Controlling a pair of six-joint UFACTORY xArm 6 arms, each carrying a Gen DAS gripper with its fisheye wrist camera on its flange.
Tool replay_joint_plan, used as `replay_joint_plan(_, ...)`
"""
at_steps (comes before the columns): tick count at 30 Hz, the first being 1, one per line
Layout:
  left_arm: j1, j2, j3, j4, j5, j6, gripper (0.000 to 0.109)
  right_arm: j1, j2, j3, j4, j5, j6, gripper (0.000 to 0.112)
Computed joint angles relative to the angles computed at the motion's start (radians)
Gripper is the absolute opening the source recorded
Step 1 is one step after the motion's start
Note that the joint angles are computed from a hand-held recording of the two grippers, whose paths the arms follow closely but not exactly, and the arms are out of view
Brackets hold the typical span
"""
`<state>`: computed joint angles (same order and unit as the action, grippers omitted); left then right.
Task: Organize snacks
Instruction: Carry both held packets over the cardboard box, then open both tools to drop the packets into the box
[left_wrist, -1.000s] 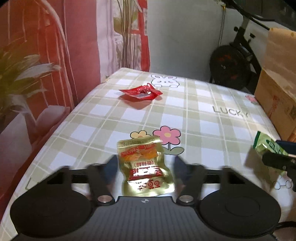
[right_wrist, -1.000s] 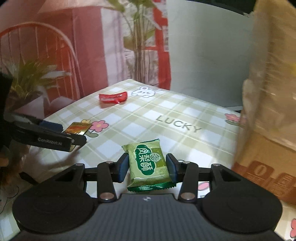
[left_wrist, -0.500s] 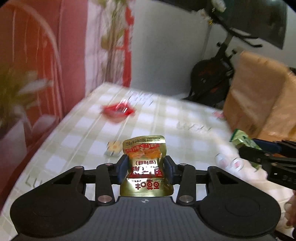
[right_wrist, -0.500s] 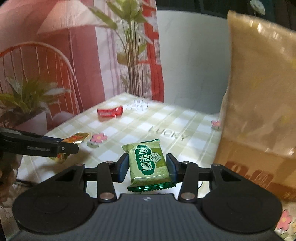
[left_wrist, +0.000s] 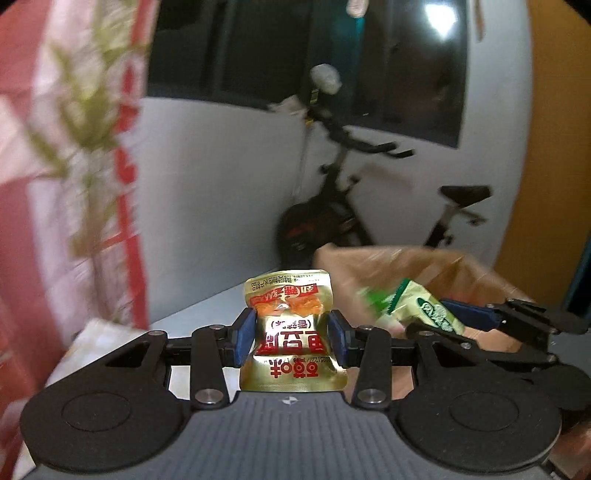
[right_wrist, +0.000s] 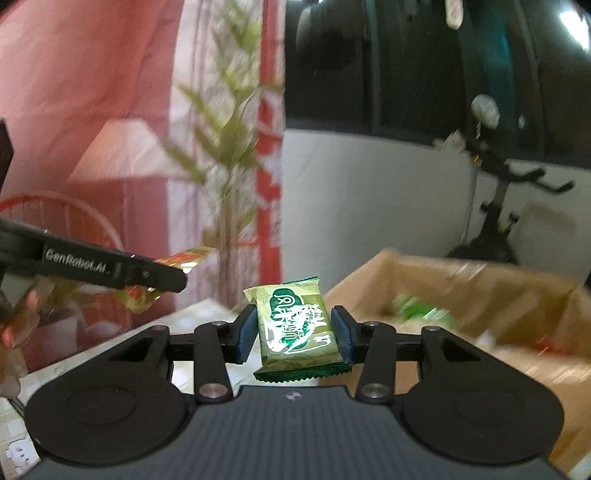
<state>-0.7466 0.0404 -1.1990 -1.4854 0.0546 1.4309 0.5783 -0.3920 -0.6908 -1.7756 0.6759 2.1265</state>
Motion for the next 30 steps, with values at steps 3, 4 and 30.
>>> replay_joint_plan(3,-0.049,0.079,-0.093,0.152,0.014,-0.145,0.045,-0.058,-0.091,0.057,0.039,0.001,-0.085,0.046)
replay_joint_plan(4,-0.069,0.111,-0.126,0.204,0.012,-0.191,0.045,-0.093,-0.122,0.081,0.053,-0.014,-0.107,0.046)
replay_joint_plan(30,0.023,0.265,-0.252,0.661,0.076,-0.605,0.061,-0.205,-0.237,0.179,0.212,-0.063,-0.145,0.067)
